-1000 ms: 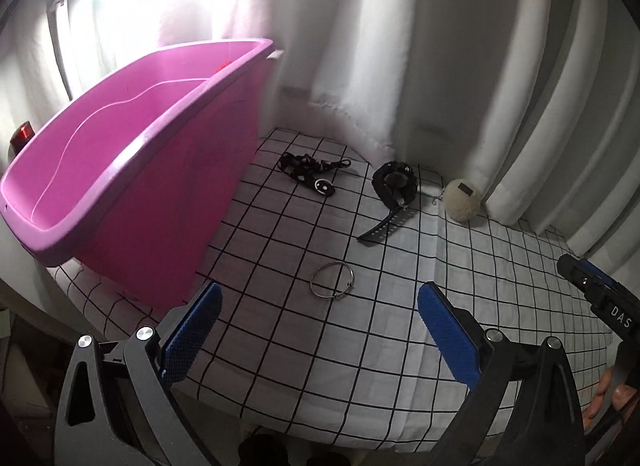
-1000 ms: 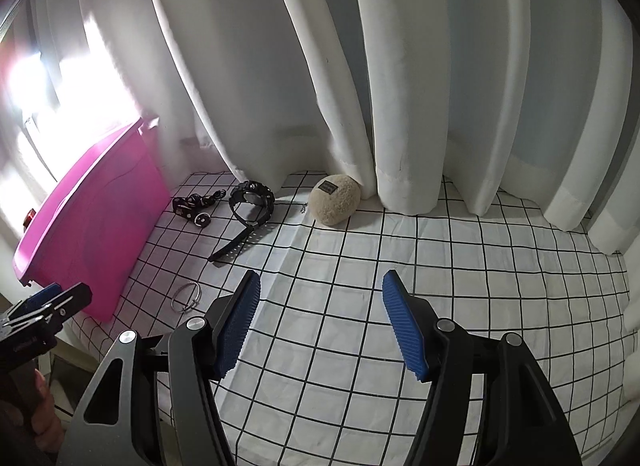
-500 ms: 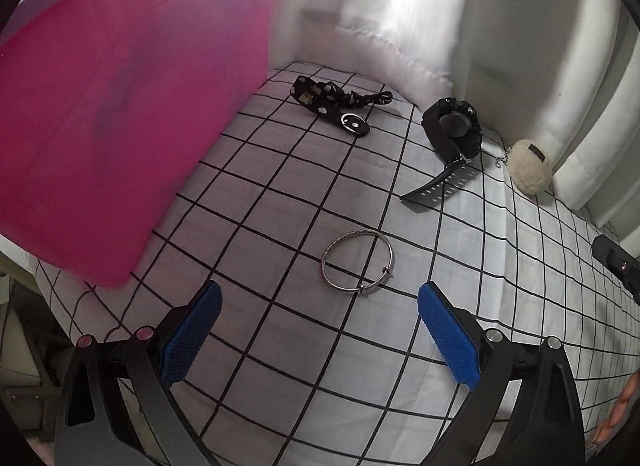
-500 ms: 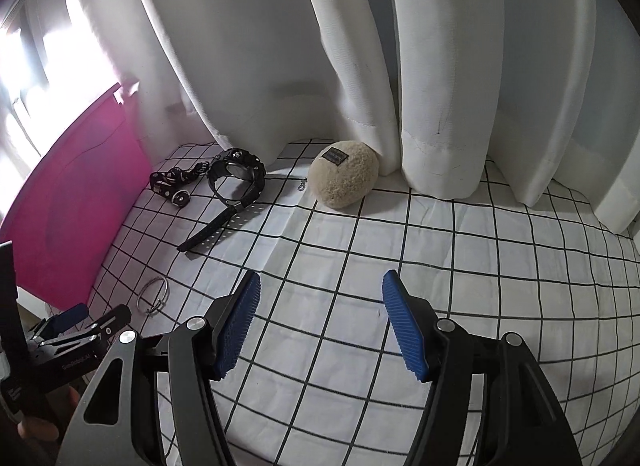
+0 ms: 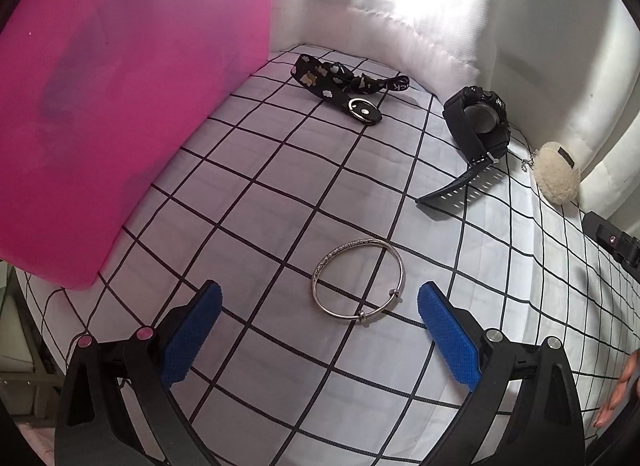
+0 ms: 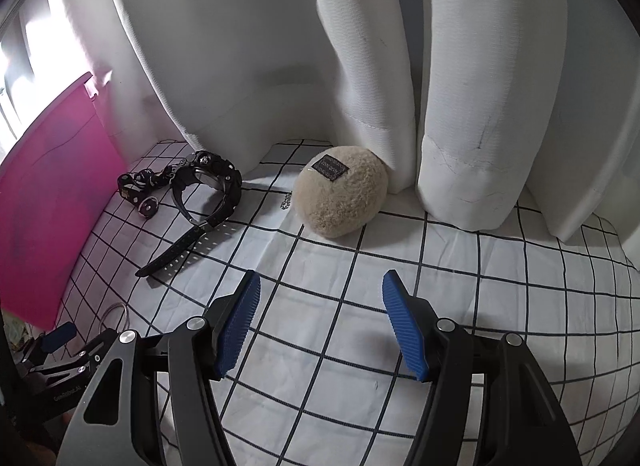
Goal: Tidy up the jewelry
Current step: 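Move the right tool to the beige fluffy ball while the left tool approaches the silver bangle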
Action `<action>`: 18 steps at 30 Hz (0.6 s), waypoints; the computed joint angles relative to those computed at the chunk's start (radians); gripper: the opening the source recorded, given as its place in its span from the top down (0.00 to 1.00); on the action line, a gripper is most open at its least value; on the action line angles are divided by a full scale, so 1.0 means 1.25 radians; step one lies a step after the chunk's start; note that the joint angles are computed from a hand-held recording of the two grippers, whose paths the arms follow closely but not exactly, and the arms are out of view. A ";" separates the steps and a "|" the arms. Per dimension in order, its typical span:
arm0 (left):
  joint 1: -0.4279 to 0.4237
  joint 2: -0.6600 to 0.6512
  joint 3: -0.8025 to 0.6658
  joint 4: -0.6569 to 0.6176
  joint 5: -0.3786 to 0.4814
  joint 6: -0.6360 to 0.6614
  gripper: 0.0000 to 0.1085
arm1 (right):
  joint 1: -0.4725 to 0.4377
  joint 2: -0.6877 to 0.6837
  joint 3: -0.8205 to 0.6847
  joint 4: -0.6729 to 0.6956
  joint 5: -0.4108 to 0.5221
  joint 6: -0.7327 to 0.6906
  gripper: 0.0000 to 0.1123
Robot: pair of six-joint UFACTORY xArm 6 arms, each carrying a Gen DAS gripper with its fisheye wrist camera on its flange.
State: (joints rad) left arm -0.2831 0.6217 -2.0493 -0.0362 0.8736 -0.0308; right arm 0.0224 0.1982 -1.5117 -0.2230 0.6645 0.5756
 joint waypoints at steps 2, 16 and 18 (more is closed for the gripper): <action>-0.002 0.008 -0.008 0.009 -0.004 -0.008 0.11 | -0.003 0.029 -0.037 -0.002 0.016 -0.002 0.46; -0.012 0.025 -0.015 0.057 -0.021 -0.039 0.11 | -0.025 0.199 -0.258 0.032 0.104 -0.054 0.46; -0.015 0.022 -0.006 0.068 -0.032 -0.045 0.11 | -0.026 0.221 -0.287 0.026 0.120 -0.050 0.46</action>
State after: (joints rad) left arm -0.3013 0.6494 -2.0572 0.0493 0.8333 -0.0877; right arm -0.0097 0.4740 -1.8699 -0.1904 0.8148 0.5126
